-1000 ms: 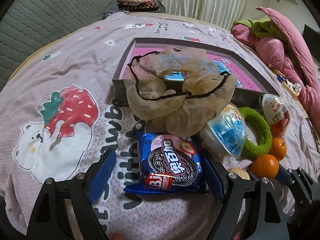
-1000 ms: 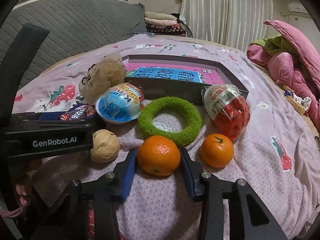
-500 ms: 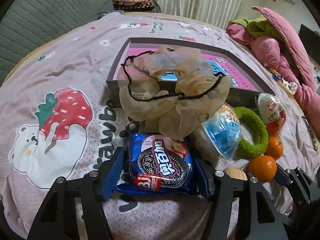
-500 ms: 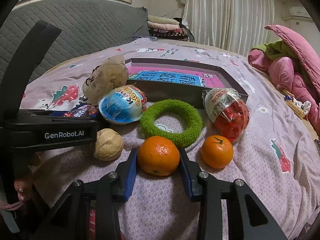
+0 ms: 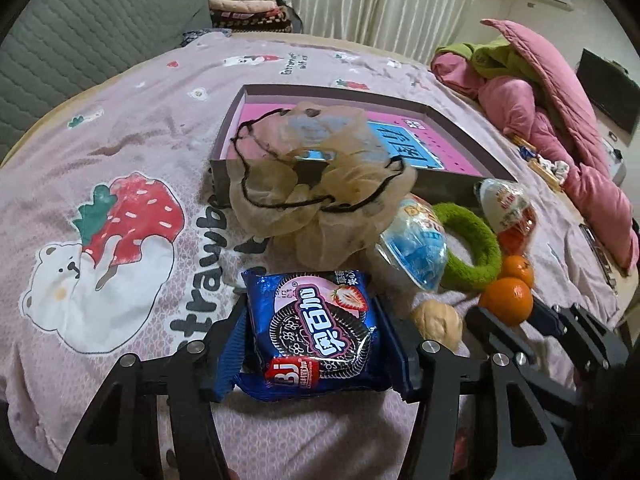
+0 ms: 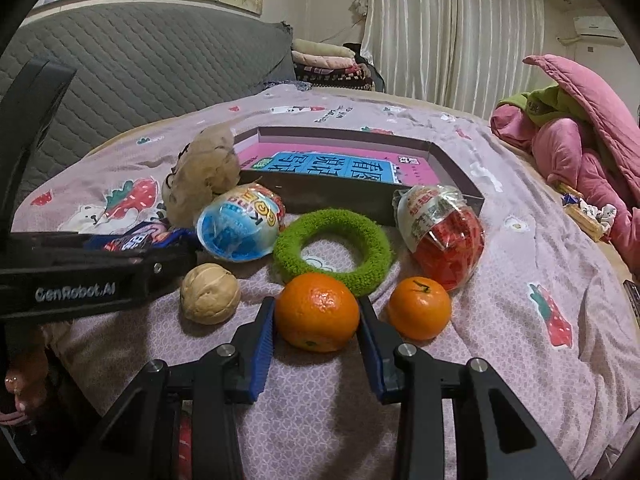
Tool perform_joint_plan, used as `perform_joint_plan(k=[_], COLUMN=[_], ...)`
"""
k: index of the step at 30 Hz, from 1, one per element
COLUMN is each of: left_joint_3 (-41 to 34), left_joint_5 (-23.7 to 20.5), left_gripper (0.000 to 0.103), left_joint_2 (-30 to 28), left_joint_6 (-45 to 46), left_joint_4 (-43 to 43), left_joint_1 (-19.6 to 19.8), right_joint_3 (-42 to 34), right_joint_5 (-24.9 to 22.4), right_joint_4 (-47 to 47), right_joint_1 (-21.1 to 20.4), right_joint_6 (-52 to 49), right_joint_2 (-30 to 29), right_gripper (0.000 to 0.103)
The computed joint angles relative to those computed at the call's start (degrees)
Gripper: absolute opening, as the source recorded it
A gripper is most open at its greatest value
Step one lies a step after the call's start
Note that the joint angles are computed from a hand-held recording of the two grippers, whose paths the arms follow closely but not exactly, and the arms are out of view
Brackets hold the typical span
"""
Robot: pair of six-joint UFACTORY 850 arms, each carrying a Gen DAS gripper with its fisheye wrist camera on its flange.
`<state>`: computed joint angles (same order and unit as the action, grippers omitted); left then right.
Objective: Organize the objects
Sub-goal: 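Close the left tool on the Oreo packet while the right tool grasps the orange, then lift the Oreo packet with the left tool while the right tool carries the orange over the tray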
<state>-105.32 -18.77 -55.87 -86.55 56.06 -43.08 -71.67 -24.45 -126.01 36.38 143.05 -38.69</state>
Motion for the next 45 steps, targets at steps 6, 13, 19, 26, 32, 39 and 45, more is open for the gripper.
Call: perform_joint_plan(k=[6, 13, 19, 26, 32, 39, 45], left_joint_3=[3.4, 7.3, 8.9, 8.8, 6.4, 2.4, -1.1], left_joint_5=[0.4, -0.1, -1.2, -1.4, -1.6, -1.4, -0.8], left_gripper=[0.060, 0.060, 0.060, 0.060, 0.060, 0.060, 0.060], left_joint_2=[2.2, 4.9, 6.3, 7.1, 6.4, 4.5, 2.7], left_joint_6=[-6.4, -16.9, -22.0, -27.1, -27.1, -23.1, -18.7], left_joint_4=[7.2, 18.3, 23.5, 29.3, 30.1, 27.4, 24.0], left_joint_1=[-0.9, -1.9, -2.6, -2.9, -3.0, -2.3, -1.6], right_joint_3=[1.3, 2.6, 3.3, 3.9, 3.4, 2.1, 0.9], right_joint_5=[-1.8, -3.6, -5.1, -6.2, -5.8, -6.4, -6.1], right_joint_4=[-2.0, -4.0, -4.7, -5.6, -5.7, -6.0, -6.2], right_joint_1=[0.2, 0.4, 0.7, 0.8, 0.3, -0.5, -1.2], right_joint_6=[1.6, 3.5, 4.0, 4.3, 4.3, 3.3, 3.1], right_joint_2=[1.0, 2.3, 3.1, 4.0, 4.1, 4.1, 3.6], right_gripper=[0.039, 0.039, 0.039, 0.039, 0.039, 0.039, 0.039])
